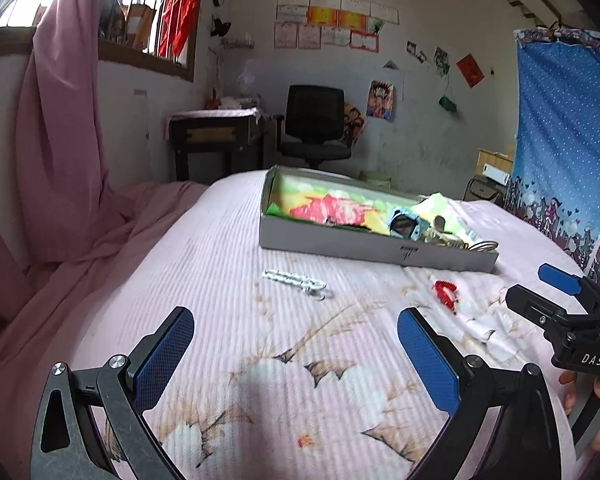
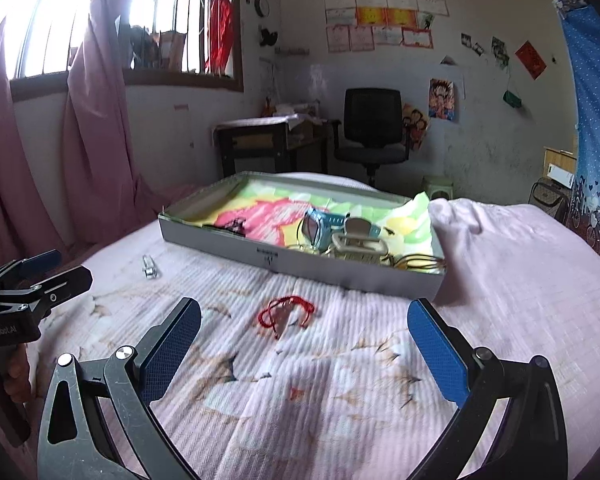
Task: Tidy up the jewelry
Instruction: 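Move both open grippers toward the white plastic clip and red string bracelet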
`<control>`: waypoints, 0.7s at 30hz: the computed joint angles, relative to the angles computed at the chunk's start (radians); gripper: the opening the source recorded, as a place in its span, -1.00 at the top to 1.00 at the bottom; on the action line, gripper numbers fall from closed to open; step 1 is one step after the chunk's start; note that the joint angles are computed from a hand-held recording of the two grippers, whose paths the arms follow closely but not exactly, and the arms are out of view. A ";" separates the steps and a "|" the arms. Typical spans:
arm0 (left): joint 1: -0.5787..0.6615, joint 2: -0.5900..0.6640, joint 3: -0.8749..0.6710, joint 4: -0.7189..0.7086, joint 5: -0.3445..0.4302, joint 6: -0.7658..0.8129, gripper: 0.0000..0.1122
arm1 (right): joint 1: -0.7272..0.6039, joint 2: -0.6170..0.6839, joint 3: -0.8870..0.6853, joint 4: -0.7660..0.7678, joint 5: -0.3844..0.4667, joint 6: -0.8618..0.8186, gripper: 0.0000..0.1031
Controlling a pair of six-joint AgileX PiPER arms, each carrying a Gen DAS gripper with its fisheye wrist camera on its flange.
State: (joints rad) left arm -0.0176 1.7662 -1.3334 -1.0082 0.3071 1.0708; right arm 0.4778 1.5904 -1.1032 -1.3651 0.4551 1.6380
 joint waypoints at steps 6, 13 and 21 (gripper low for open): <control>0.000 0.037 -0.059 0.171 0.028 -0.196 -0.82 | -0.001 0.030 -0.032 0.121 0.004 -0.102 -0.97; 0.007 0.093 -0.142 0.285 0.090 -0.347 -0.82 | -0.023 0.066 -0.067 0.256 0.003 -0.208 -0.97; 0.005 0.191 -0.317 0.419 0.193 -0.513 -0.82 | -0.015 0.120 -0.150 0.410 0.047 -0.401 -0.97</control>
